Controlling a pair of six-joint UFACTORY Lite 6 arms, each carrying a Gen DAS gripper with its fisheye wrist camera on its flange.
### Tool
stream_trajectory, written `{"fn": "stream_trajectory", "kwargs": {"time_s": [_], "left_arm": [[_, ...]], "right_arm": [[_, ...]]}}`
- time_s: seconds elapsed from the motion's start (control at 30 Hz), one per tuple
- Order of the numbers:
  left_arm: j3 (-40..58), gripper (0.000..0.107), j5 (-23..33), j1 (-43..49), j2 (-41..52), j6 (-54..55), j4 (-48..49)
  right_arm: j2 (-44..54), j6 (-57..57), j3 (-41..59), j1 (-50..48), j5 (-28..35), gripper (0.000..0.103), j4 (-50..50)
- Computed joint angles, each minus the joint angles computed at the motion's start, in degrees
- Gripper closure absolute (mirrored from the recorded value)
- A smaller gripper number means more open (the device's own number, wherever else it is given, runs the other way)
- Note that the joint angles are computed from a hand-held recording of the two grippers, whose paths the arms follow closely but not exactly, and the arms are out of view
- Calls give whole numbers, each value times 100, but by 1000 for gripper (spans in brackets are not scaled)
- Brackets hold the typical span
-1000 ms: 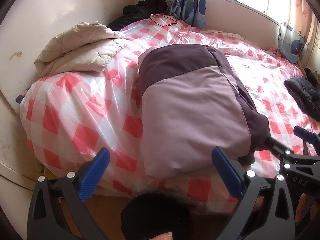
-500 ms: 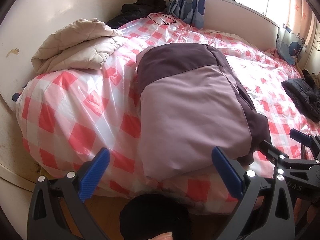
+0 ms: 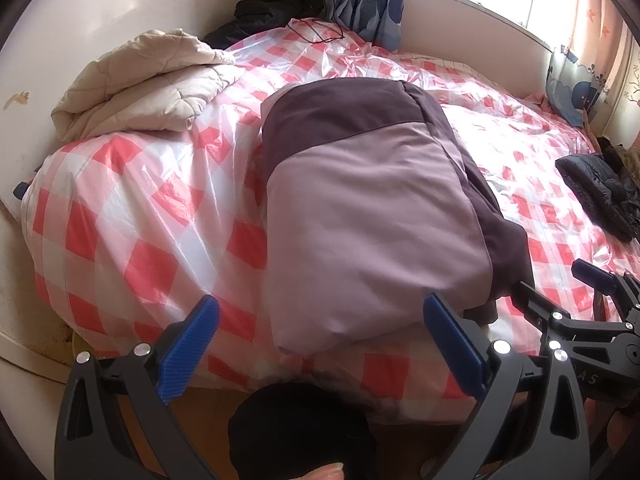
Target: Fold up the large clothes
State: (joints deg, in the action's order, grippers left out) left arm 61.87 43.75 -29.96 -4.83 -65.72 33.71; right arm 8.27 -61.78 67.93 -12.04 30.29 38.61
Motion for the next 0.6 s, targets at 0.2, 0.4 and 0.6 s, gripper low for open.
{"fn": "stream_trajectory", "kwargs": {"time_s": [0.2,0.4,0.6], "left_arm": [[101,9,215,-108,114,-114,108],[196,9,336,-197,211,-124,166],[263,9,404,-225,287,-105,147]], "right_arm": [[6,-80,-12,-74,50,7,51],[-12,-116,-38,-112,69,7,70],[6,-161,-47,-176,98,7,89]]}}
